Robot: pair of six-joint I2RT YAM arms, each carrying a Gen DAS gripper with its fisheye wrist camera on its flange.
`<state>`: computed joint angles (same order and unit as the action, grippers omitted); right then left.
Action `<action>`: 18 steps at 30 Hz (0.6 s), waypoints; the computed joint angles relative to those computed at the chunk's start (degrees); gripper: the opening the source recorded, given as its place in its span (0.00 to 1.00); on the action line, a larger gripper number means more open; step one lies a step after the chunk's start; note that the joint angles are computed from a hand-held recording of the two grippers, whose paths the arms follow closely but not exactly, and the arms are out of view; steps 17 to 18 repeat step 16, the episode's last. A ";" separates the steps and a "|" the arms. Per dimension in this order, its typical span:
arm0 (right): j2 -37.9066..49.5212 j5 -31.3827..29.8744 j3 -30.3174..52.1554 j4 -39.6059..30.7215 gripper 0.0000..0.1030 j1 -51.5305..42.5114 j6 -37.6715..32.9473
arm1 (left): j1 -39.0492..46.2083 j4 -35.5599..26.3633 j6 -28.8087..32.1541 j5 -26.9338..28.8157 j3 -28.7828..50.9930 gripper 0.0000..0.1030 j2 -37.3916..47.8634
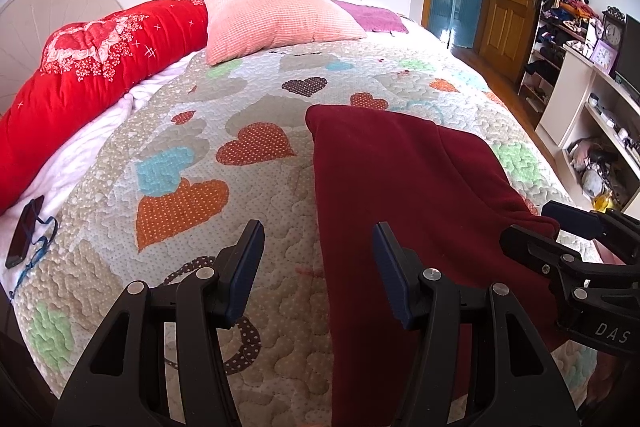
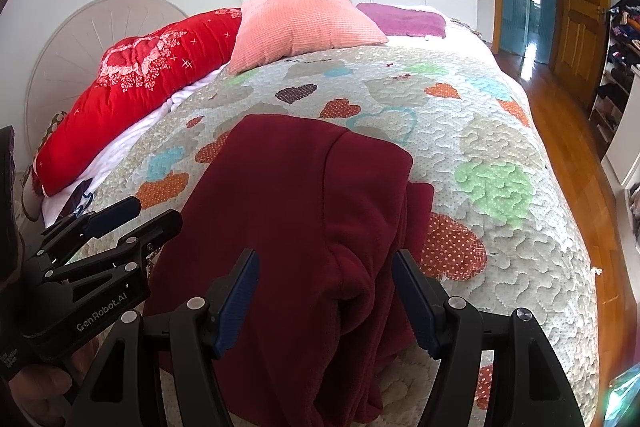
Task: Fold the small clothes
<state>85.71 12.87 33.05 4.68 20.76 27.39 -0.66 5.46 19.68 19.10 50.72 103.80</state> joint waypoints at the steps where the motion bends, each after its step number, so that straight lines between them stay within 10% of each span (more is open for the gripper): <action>1: 0.01 -0.02 -0.02 0.03 0.64 0.00 -0.02 | 0.02 -0.01 -0.06 -0.02 0.01 0.54 0.05; 18: 0.56 -0.66 -0.23 0.70 0.64 -0.40 -0.04 | 3.41 0.34 -0.85 3.50 2.94 0.54 2.14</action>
